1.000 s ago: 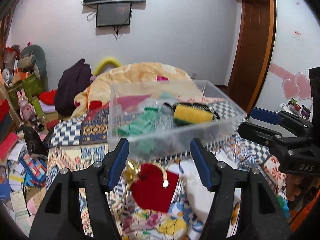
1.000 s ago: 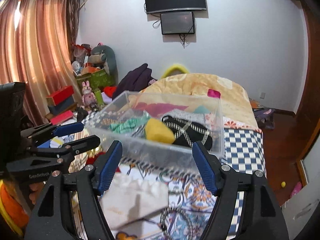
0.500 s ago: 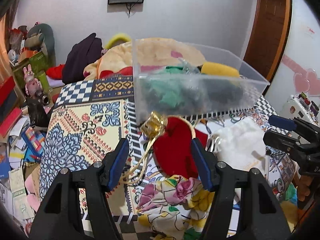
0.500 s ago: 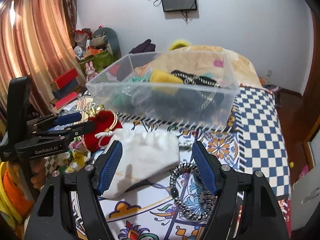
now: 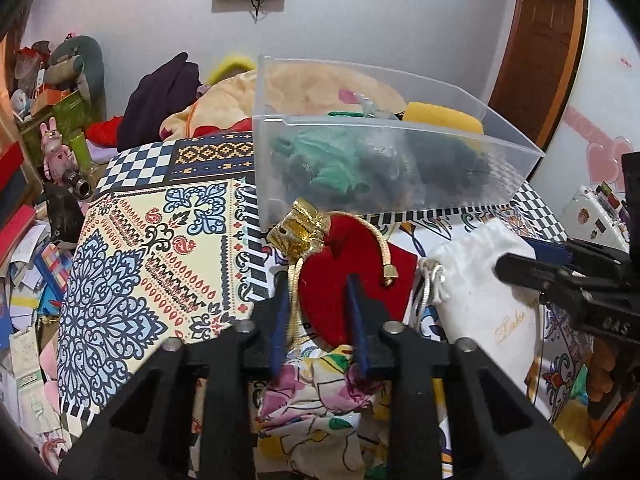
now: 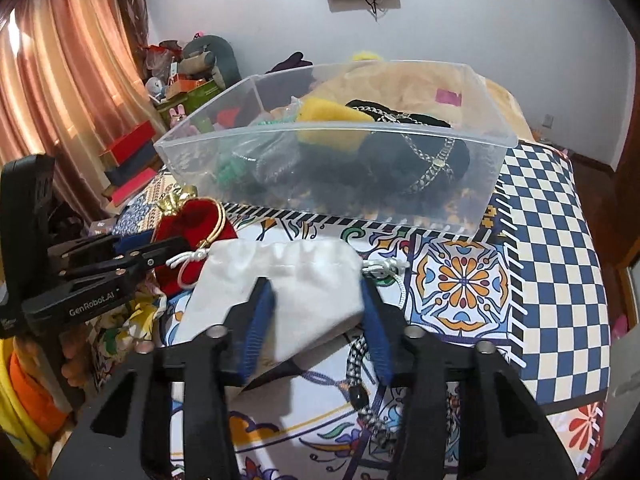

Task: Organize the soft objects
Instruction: 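Grasp red velvet pouch with left tool while right tool grasps white pouch, then lower red pouch into box with left tool while right tool drops white pouch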

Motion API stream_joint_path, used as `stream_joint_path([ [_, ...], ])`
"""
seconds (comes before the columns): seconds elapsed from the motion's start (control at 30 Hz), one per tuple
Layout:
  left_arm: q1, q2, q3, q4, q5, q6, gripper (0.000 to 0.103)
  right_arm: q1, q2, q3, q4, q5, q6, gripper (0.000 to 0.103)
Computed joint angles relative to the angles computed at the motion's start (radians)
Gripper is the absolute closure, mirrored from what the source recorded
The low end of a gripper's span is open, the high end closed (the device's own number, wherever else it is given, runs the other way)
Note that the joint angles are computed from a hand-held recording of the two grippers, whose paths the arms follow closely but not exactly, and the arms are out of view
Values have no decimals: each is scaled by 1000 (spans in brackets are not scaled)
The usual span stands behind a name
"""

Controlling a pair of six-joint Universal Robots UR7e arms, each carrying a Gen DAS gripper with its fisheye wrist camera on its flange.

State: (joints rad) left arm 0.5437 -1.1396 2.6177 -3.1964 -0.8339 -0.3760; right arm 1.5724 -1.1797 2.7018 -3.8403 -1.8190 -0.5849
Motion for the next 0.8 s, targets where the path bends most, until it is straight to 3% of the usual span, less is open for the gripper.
stream_joint_path([
  [0.13, -6, -8, 12, -21, -6, -2, 89, 19, 8, 9, -46, -4, -6, 89],
  [0.53, -114, -83, 69, -56, 18, -28, 92, 71, -36, 50, -132, 33, -25, 93],
  [0.8, -146, -127, 53, -75, 44, 3, 92, 110, -84, 44, -175, 49, -26, 93],
])
